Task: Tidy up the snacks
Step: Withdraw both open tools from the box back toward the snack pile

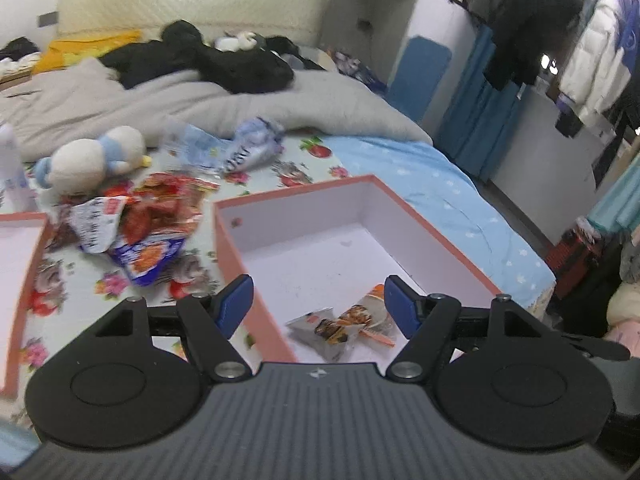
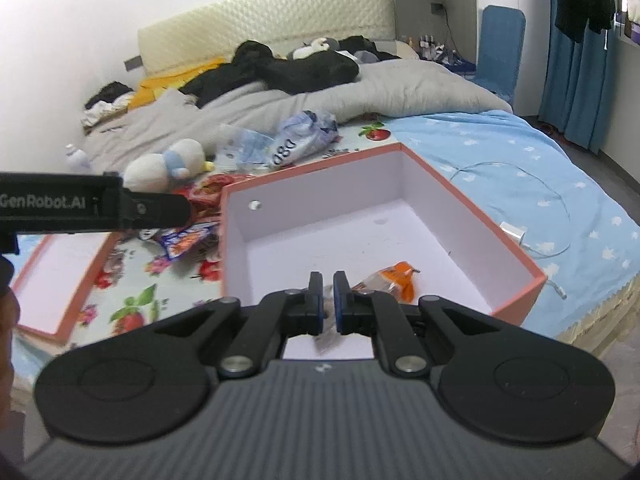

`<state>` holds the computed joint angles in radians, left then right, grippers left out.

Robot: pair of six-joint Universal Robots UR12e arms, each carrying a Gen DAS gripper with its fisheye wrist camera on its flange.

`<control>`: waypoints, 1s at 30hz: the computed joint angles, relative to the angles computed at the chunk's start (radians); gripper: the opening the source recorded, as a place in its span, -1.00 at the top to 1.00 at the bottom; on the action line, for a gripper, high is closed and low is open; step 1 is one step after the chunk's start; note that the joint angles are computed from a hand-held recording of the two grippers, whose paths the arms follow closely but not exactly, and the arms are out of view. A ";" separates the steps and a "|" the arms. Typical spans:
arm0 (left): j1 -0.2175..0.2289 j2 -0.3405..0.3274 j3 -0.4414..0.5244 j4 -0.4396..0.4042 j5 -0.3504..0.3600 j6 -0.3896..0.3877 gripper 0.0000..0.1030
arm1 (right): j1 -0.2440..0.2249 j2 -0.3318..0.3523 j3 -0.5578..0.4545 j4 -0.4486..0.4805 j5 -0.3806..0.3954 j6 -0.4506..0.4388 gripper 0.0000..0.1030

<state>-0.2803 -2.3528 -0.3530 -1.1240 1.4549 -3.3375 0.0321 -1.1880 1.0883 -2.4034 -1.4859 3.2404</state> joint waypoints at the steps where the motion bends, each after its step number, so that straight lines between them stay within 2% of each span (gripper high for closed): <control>1: 0.002 0.040 -0.071 0.038 0.004 -0.006 -0.48 | 0.001 -0.014 0.021 -0.018 0.013 -0.005 0.83; 4: 0.006 0.140 -0.241 0.131 0.032 -0.016 -0.48 | 0.009 -0.039 0.058 -0.042 0.026 -0.028 0.83; 10: 0.016 0.270 -0.453 0.249 0.071 -0.054 -0.48 | 0.030 -0.076 0.116 -0.097 0.061 -0.061 0.83; 18: 0.024 0.381 -0.620 0.336 0.131 -0.055 -0.48 | 0.054 -0.094 0.156 -0.155 0.137 -0.087 0.82; 30: 0.040 0.496 -0.813 0.400 0.220 -0.108 -0.48 | 0.088 -0.102 0.209 -0.210 0.198 -0.108 0.81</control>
